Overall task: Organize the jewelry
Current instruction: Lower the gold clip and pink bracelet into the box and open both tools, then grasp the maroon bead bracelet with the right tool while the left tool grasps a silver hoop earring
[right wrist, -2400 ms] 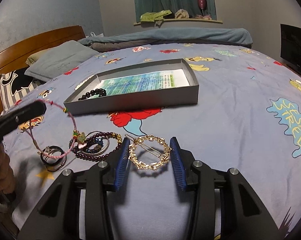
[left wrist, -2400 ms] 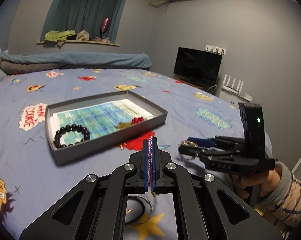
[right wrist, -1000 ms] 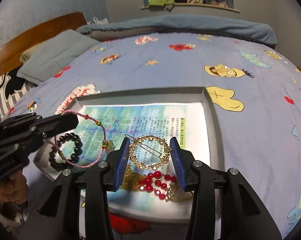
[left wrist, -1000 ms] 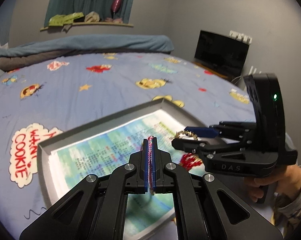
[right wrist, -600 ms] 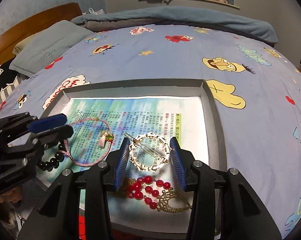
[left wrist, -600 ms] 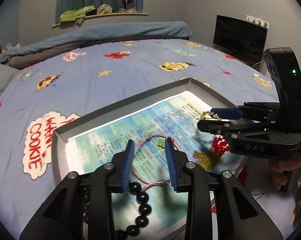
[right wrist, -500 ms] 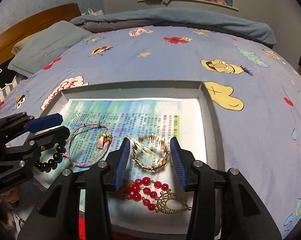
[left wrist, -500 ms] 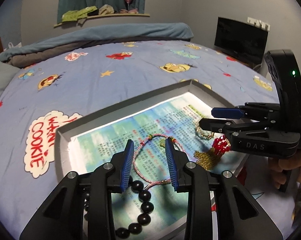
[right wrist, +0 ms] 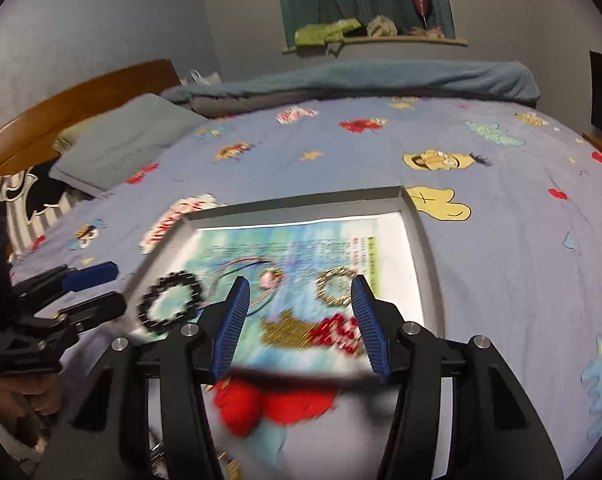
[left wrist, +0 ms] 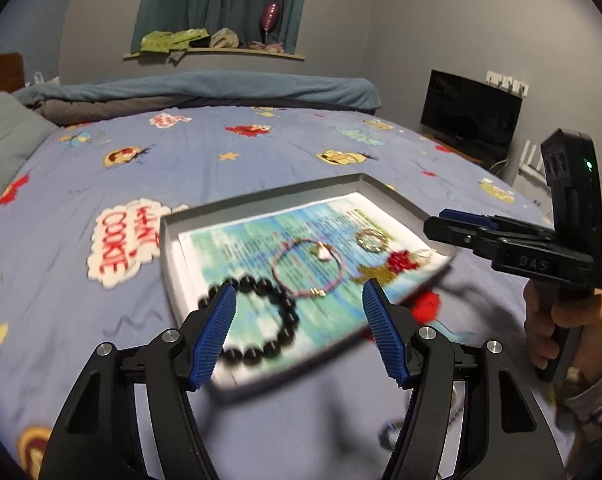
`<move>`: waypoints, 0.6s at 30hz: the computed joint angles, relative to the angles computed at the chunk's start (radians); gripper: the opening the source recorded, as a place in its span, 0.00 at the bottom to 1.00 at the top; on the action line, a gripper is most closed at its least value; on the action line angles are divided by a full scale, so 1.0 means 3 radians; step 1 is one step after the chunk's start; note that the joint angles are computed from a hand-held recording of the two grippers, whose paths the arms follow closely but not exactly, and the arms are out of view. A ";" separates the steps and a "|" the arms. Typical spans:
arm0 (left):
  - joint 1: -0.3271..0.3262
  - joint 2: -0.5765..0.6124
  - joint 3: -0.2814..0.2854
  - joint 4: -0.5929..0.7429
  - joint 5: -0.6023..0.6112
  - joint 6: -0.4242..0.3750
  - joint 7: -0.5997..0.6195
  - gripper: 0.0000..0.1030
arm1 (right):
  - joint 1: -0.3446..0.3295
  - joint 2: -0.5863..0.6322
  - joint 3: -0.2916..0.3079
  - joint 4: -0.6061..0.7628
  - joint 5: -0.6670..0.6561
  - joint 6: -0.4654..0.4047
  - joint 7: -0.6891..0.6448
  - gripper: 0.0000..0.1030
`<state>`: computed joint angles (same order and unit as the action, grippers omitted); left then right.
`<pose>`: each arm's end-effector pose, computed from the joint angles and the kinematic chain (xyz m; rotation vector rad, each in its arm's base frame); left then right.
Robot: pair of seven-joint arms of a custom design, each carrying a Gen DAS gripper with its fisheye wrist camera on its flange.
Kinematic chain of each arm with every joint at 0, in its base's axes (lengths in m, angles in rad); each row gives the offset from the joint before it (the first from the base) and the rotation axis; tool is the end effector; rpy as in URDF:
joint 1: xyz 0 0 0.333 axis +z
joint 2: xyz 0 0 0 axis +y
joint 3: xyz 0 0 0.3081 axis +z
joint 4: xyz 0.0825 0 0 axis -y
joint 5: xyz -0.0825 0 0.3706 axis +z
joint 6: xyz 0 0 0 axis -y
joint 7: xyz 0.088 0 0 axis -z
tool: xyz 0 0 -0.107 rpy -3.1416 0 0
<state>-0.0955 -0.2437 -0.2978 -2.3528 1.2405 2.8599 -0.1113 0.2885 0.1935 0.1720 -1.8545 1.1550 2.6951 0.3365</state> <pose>0.4272 -0.2400 0.4737 -1.7903 1.5121 -0.9626 0.5830 0.2479 0.4734 -1.9905 0.8537 -0.2176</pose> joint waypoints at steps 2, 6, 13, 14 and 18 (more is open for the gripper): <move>-0.0027 -0.0089 -0.0032 -0.0105 -0.0013 -0.0005 -0.0092 0.64 | -0.0012 -0.0194 0.0013 -0.0242 0.0169 0.0007 -0.0188 0.52; -0.0004 -0.0254 -0.0130 -0.0299 0.0118 0.0029 -0.0516 0.64 | 0.0053 -0.0399 -0.0066 -0.0564 0.0193 -0.0023 -0.0249 0.52; -0.0018 -0.0479 -0.0218 -0.0584 0.0347 0.0118 -0.1065 0.64 | 0.0129 -0.0585 -0.0177 -0.0984 0.0161 -0.0112 -0.0357 0.50; -0.0015 -0.0501 -0.0232 -0.0600 0.0409 0.0149 -0.1142 0.64 | 0.0135 -0.0586 -0.0187 -0.1016 0.0163 -0.0127 -0.0389 0.49; -0.0041 -0.0526 -0.0241 -0.0601 0.0586 0.0190 -0.1269 0.64 | 0.0154 -0.0560 -0.0198 -0.1044 0.0114 -0.0131 -0.0382 0.40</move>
<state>-0.1079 -0.4014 -0.3700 -2.5331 1.4164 2.9169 -0.4920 0.3347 0.0255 0.1125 -2.1677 1.1892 2.6560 0.2218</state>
